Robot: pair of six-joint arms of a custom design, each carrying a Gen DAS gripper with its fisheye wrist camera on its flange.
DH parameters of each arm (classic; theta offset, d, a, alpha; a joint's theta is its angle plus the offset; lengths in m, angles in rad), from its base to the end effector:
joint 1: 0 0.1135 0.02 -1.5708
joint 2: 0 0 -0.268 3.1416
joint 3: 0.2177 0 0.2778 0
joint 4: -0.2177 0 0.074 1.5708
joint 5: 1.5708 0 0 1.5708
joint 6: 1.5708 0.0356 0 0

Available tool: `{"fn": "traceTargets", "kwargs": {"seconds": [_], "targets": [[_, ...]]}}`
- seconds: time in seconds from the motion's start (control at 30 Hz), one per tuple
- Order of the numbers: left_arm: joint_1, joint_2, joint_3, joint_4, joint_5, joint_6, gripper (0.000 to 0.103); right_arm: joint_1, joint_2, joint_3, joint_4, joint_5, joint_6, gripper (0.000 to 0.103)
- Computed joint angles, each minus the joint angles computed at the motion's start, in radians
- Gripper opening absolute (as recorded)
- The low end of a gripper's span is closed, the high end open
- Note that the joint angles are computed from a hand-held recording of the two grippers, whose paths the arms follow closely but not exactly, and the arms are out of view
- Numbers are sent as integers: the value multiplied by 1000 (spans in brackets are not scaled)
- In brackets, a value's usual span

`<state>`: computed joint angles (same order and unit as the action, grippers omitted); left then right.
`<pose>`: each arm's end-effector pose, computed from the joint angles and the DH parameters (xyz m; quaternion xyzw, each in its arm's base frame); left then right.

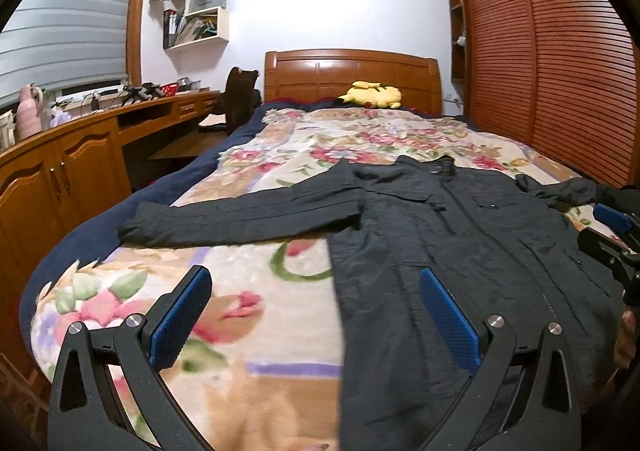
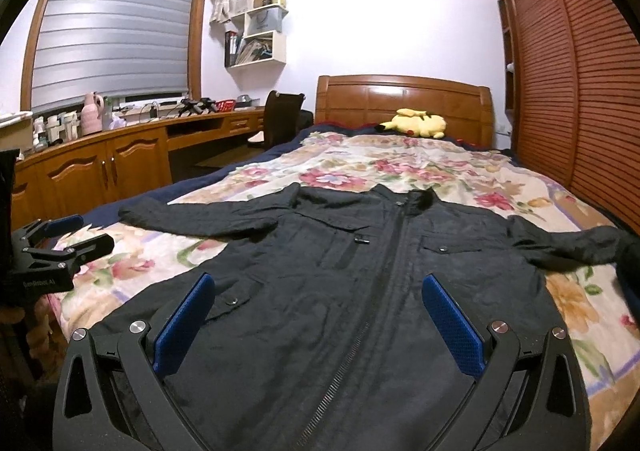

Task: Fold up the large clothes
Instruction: 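Move the left tool to the jacket sleeve cuff and grasp it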

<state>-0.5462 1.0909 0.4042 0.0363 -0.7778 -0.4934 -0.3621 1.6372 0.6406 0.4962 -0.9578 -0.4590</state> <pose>0.2037 -0.0946 0.1655 -0.1464 0.8332 0.0907 0.5254 0.3081 -0.0856 0.1404 -0.2717 0.7511 0.1828 0.5732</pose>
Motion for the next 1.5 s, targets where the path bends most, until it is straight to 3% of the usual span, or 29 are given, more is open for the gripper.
{"fn": "traceTargets", "kwargs": {"seconds": [0.27, 0.57, 1.07, 1.5], "targets": [[177, -95, -55, -11, 114, 83, 103, 119, 32, 63, -53, 88, 1, 103], [408, -73, -66, 42, 280, 203, 103, 219, 34, 114, -105, 154, -4, 103], [803, 111, -27, 160, 534, 432, 103, 323, 92, 206, -214, 213, -56, 103], [1025, 363, 166, 108, 744, 532, 103, 335, 109, 291, -379, 208, -135, 103]]}}
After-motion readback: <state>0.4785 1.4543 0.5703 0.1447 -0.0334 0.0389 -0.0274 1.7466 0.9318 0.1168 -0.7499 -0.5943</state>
